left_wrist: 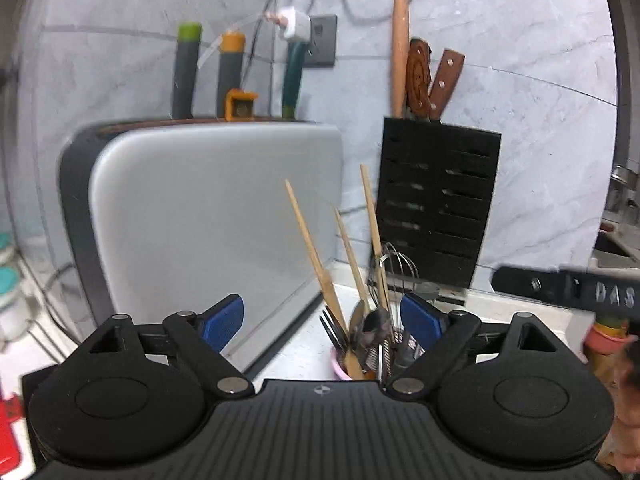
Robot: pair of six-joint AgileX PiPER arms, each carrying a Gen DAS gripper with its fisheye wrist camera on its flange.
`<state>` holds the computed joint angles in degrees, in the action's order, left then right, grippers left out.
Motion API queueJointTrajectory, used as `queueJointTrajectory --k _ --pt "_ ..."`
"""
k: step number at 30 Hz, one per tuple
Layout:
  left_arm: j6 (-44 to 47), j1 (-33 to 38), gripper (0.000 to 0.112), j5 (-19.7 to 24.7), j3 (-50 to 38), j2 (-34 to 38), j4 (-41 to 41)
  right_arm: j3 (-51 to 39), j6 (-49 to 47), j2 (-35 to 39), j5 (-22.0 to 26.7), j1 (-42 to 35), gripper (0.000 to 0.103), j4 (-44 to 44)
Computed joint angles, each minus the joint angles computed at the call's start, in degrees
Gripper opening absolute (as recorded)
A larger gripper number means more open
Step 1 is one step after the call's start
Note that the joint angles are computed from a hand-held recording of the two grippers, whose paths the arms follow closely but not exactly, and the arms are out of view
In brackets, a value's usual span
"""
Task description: Organize utensils
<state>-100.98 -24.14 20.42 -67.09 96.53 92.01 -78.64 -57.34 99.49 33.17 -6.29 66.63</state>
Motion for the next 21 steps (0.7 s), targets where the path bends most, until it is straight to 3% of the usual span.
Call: queueJointTrajectory --k 2,5,8,12,15,21 --pt "-0.7 -1.6 0.103 2.8 0.2 -0.2 -0.8 2.6 -3.0 -1.9 -1.9 0.2 0.079 0.7" --pt "4.9 -3.9 0.103 7.3 -0.4 0.5 -8.6 7.0 -9.9 -4.5 -4.4 0.4 0.089 3.8" --pt "11.0 -5.5 0.103 10.4 -2.0 2.1 -16.7 9.0 -5.9 -6.0 -8.6 2.3 0.098 -2.4" --pt "16.8 -6.8 0.103 14.4 -4.1 4.0 -22.6 9.6 6.6 -6.4 -11.6 4.3 0.099 -15.5" --pt "15.1 -7.3 0.103 15.9 -3.5 3.6 -20.8 10.2 12.8 -6.7 -12.2 4.8 0.1 -22.0" --pt "13.6 -7.5 0.103 15.3 -2.5 2.7 -19.4 13.4 6.9 -9.0 -11.4 3.9 0.1 -16.8"
